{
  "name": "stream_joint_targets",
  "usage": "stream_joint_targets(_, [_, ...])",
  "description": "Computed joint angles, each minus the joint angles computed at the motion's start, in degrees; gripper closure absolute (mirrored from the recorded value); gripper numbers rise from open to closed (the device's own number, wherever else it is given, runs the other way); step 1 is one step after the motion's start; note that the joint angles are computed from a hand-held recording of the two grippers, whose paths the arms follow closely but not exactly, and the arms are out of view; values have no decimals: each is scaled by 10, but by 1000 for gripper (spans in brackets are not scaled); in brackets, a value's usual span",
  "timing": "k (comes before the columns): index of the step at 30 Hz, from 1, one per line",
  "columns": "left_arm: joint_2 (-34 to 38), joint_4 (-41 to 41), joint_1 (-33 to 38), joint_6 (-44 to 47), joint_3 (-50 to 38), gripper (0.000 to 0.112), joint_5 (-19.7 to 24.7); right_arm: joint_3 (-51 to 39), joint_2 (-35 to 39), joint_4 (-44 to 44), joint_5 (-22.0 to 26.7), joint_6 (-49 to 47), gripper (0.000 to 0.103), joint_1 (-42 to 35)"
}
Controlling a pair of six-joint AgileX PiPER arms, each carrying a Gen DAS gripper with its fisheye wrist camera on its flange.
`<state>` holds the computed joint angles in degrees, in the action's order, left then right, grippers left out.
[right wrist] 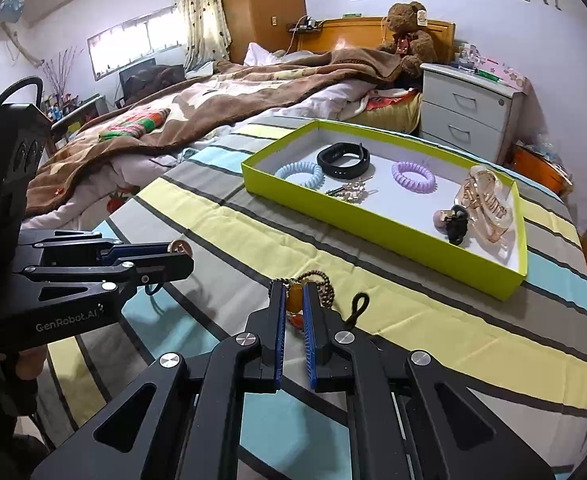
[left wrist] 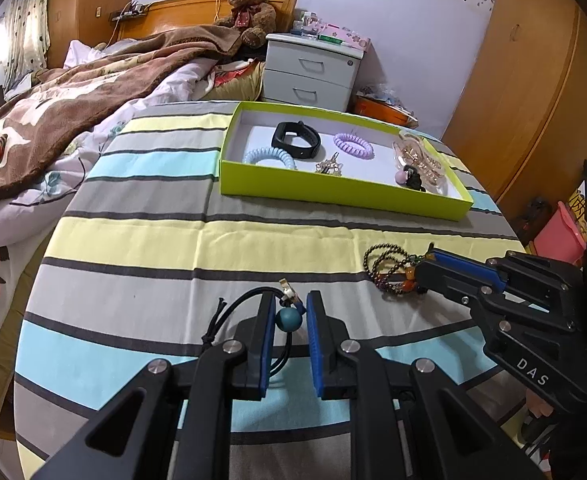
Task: Organize jewelry
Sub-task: 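Carry the hair tie and beaded bracelet with both tools into the green box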
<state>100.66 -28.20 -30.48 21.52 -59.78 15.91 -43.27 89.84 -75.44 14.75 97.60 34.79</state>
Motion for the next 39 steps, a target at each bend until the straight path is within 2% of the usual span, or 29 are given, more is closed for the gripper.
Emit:
stream_joint_targets(7, [-5,7,-1,-6,-2,96,1,24,-34,-68,-10,81,95,-10])
stream_joint_targets(11, [-7,4,-2,-3,-5,96,3,25,-51,-79,-2,87,95,-3])
stream_joint_targets(23, [-19,28,-7,-22,-33,96,15,10,-82,-29,22,30,95,2])
stream_joint_targets(29, [-13,58,-12,-46,-77,96,31,-9,-93,15,32,-29,95,-12])
stream_joint_targets(39, [33,46,0,-32,-178,96,75,-41,-94,77,19,-112,95,-66])
